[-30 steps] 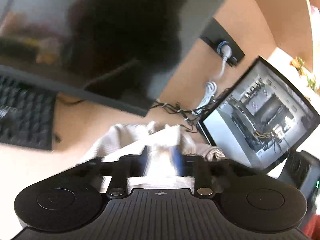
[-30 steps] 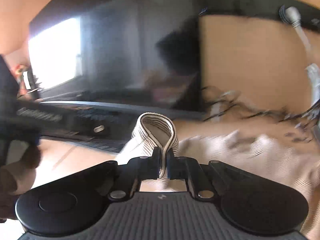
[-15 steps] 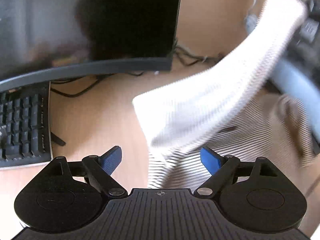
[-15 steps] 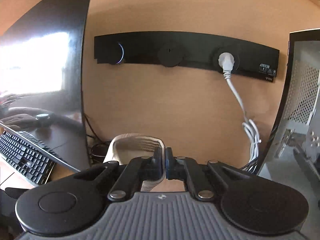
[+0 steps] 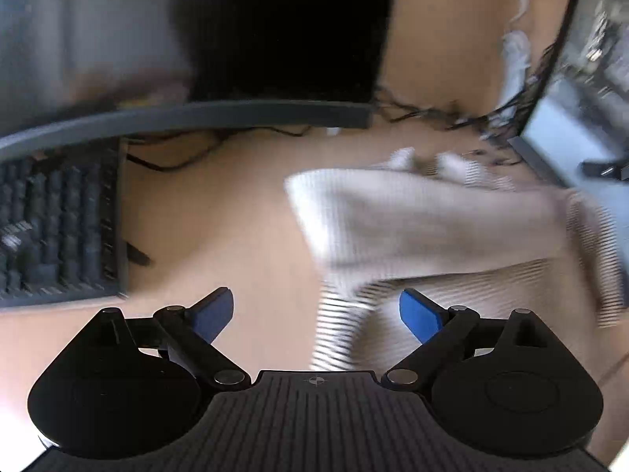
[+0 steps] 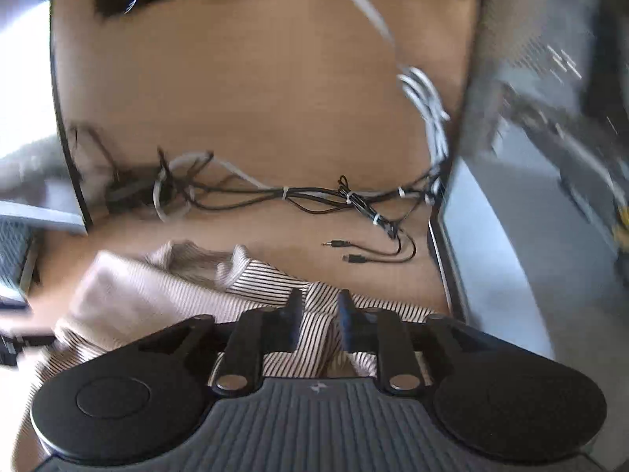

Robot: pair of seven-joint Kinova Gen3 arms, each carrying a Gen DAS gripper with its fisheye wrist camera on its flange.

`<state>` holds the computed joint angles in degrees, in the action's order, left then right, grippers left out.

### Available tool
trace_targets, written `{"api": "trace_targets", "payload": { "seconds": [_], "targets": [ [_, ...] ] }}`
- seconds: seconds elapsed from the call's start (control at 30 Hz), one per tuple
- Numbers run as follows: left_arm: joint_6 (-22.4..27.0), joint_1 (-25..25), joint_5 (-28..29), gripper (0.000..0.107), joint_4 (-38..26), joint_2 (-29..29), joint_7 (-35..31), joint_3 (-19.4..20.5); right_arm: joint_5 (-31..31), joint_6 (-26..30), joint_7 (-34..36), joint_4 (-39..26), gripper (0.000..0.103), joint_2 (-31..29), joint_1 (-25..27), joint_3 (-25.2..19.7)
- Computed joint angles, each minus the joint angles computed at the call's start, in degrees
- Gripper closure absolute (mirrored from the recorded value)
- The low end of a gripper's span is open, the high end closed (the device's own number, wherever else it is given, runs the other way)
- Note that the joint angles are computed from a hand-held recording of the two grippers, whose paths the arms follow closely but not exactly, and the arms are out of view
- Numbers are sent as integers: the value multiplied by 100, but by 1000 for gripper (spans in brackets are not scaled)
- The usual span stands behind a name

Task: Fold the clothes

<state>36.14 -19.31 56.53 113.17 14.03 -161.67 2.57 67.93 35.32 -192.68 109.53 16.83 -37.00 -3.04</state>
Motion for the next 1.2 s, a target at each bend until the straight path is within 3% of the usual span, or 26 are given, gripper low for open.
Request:
{"api": "trace_targets", "payload": {
  "seconds": [0.03, 0.13, 0.2, 0.27, 0.3, 0.33, 0.4, 0.5, 0.6, 0.7, 0.77, 0.9, 1.03, 1.13, 1.2],
  "targets": [
    [233, -164, 126, 11, -6, 22, 22, 111, 80, -177, -233, 101, 61, -62, 86, -49],
    [843, -933, 188, 10, -183, 292, 339, 856, 161, -413, -639, 130, 56, 27, 806, -727],
    [852, -1187, 136, 10, -224, 428, 582, 1284, 45, -478, -588, -31, 56, 343, 1336, -1174],
    [570, -1124, 144, 10, -136, 393, 643, 1426, -74, -508, -237, -203, 57, 623, 1859, -1703],
    [337, -972, 217, 10, -46, 328, 585, 1379, -155, -527, -23, -301, 70, 769, 2047, -1899],
    [104, -715, 246, 10, 15, 246, 560, 1226, -145, -563, 97, -376, 93, 914, 2128, -1990],
    [-362, -184, 327, 10, 139, 107, 283, 851, 156, -684, 280, -484, 94, 896, 1972, -1886],
    [-1061, 612, 433, 10, 260, 39, -192, 221, 855, -913, 260, -600, 95, 425, 1213, -1149],
    [-1760, 1408, 421, 10, 327, 71, 14, -470, 1554, -1252, -246, -559, 95, 174, 661, -413],
    [-2216, 1596, 278, 10, 432, 22, 272, -692, 2056, -1306, -636, -540, 95, 168, 747, -435],
    [-2066, 1190, -140, 10, 442, -55, 607, -456, 1952, -1100, -546, -514, 95, 416, 1161, -920],
    [-1152, 128, -662, 10, 320, -162, 897, 175, 1061, -383, 194, -623, 94, 1206, 1710, -1669],
    [-220, -934, -434, 10, 181, -66, 961, 970, 471, -434, 717, -702, 91, 1395, 1505, -1327],
    [479, -1730, -236, 8, 31, 55, 1037, 1642, 388, -238, 424, -348, 86, 851, 822, -826],
    [945, -2261, -65, 7, -56, 145, 877, 2061, 573, 47, 80, 1, 80, 406, 545, -825]
  ]
}}
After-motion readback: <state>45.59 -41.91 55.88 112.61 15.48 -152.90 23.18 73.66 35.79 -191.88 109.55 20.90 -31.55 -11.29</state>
